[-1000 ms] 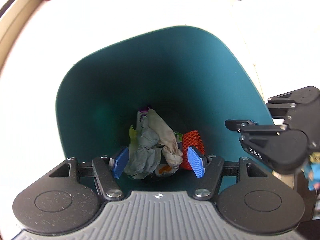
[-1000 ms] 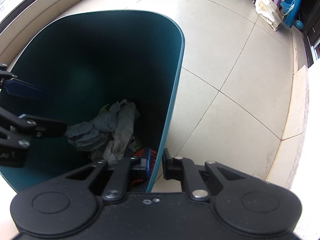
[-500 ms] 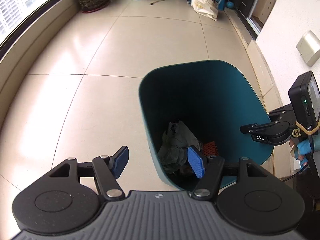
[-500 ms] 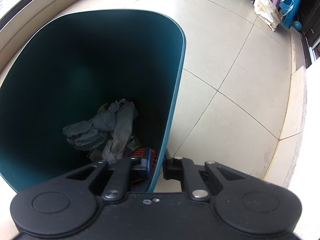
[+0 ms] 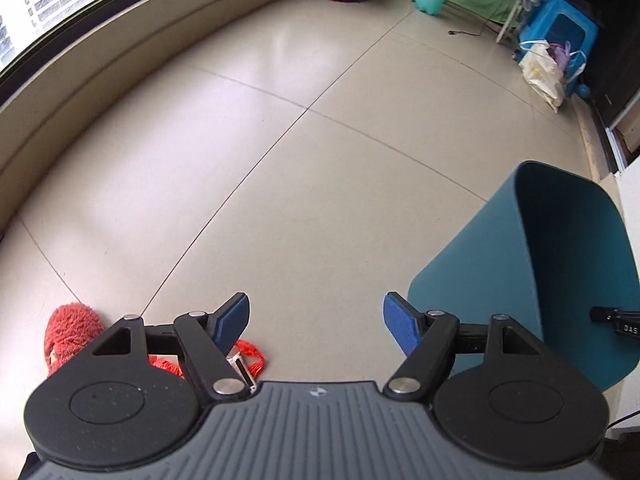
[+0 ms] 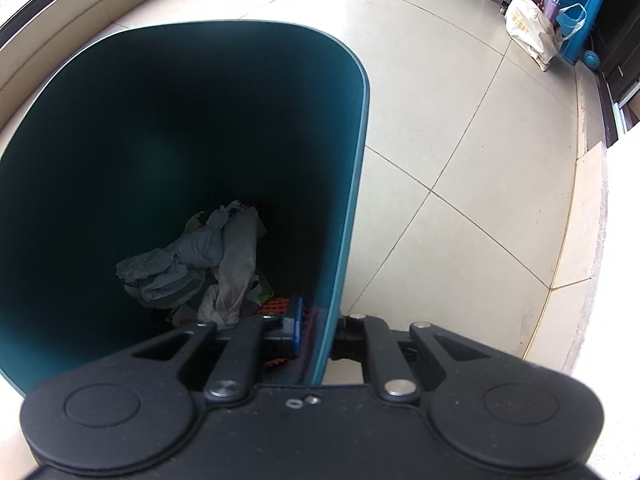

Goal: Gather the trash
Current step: 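Move the left gripper down to the red plastic bag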

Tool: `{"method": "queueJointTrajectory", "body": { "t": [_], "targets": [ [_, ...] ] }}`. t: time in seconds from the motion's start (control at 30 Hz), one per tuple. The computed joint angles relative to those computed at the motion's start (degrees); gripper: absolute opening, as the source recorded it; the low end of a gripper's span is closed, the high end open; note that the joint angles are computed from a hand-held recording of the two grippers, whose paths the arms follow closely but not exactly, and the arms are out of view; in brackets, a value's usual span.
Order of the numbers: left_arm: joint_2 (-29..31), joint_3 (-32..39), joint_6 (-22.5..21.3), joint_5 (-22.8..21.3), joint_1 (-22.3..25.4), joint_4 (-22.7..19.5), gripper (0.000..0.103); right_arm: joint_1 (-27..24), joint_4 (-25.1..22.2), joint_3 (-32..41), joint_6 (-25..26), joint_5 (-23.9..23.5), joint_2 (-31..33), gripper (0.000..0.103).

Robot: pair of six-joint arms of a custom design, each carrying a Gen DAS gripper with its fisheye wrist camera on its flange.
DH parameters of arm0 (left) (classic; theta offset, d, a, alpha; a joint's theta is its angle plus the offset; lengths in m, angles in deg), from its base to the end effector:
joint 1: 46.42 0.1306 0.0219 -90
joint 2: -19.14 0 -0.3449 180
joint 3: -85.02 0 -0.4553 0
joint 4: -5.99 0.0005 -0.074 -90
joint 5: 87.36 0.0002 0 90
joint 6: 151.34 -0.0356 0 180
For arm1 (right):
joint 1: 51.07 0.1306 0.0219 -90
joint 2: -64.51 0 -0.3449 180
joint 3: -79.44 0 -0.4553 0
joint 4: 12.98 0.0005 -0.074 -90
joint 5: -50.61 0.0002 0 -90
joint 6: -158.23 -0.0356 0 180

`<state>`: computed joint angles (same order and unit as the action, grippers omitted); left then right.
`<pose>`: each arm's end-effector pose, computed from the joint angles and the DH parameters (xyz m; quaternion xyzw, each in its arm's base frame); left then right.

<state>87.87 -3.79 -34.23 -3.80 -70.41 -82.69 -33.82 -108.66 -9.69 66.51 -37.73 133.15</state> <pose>0.3317 -0.1438 0.5258 -0.0382 0.9763 -0.0391 0.2093 0.3335 0.1020 0.5190 -0.1316 0.9807 0.0096 0.1443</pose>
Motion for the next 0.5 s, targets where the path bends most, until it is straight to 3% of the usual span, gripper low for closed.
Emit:
{"method": "queueJointTrajectory", "body": {
  "t": [0.2, 0.3, 0.5],
  "targets": [
    [-1.93, -8.23, 2.51, 2.80, 6.46, -0.49, 0.073, 1.32, 0.85, -0.01, -0.13, 0.12, 0.48, 0.012],
    [-1.51, -11.47, 2.93, 0.88, 8.15, -1.86, 0.073, 1.37, 0.83, -0.40, -0.02, 0.01, 0.05, 0.013],
    [-2.87, -19.58, 6.52, 1.60, 13.78, -3.35, 0.073, 0.78, 0.74, -0.59, 0.02, -0.71, -0.12, 0.013]
  ]
}}
